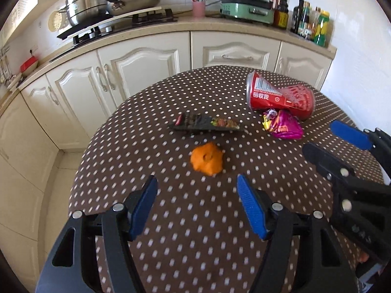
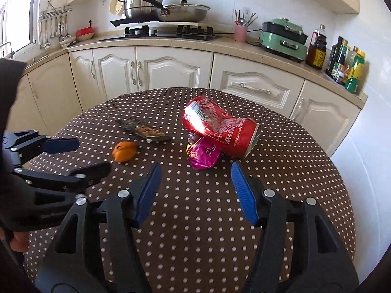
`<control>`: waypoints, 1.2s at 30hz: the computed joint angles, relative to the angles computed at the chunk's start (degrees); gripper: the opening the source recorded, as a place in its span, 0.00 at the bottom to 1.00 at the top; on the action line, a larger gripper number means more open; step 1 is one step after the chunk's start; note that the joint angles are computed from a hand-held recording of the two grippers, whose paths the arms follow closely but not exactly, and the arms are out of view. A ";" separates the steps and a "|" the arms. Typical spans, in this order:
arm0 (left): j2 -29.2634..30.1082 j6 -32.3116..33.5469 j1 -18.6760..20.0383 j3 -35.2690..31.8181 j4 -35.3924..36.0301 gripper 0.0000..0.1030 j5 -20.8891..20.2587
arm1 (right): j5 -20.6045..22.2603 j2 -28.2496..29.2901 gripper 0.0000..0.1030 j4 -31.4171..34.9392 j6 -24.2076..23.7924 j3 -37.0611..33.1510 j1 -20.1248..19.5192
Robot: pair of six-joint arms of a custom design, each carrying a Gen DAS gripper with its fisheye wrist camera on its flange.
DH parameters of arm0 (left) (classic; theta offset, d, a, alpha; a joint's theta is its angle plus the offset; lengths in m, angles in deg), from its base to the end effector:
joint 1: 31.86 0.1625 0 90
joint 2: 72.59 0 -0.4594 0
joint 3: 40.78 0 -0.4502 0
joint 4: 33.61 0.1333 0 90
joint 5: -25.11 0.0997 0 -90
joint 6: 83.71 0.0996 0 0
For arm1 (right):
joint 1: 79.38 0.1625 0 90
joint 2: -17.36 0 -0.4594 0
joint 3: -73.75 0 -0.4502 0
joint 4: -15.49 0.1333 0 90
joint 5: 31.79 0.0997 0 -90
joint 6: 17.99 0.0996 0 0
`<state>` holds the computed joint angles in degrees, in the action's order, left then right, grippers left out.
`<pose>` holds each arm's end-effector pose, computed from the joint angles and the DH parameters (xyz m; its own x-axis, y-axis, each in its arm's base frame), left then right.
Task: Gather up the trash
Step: 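Grasp the orange peel with the left tool while the right tool grasps the dark wrapper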
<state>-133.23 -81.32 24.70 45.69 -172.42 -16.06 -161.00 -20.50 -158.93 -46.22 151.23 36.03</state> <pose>-0.2383 -0.7388 0.3453 -0.6895 0.1495 -0.7087 0.5366 0.7627 -0.3612 0.4217 -0.7237 0.1729 -0.6410 -0.2416 0.7285 -0.6897 0.5977 -0.4086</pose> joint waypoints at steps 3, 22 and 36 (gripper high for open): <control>1.87 -0.37 0.53 -2.40 2.09 0.64 -0.70 | 1.50 -0.05 0.58 2.36 2.18 -0.63 -0.76; -2.81 2.16 3.07 0.23 -4.88 0.27 1.43 | -0.56 10.57 0.58 8.95 -9.20 -13.98 1.86; -9.71 0.93 3.95 5.42 -7.54 0.27 1.51 | -2.07 13.60 0.04 12.24 -6.73 -17.16 3.29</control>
<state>-142.94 -80.39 28.65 51.11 -179.97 -14.55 -163.07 -6.89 -146.68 -52.95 134.07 39.32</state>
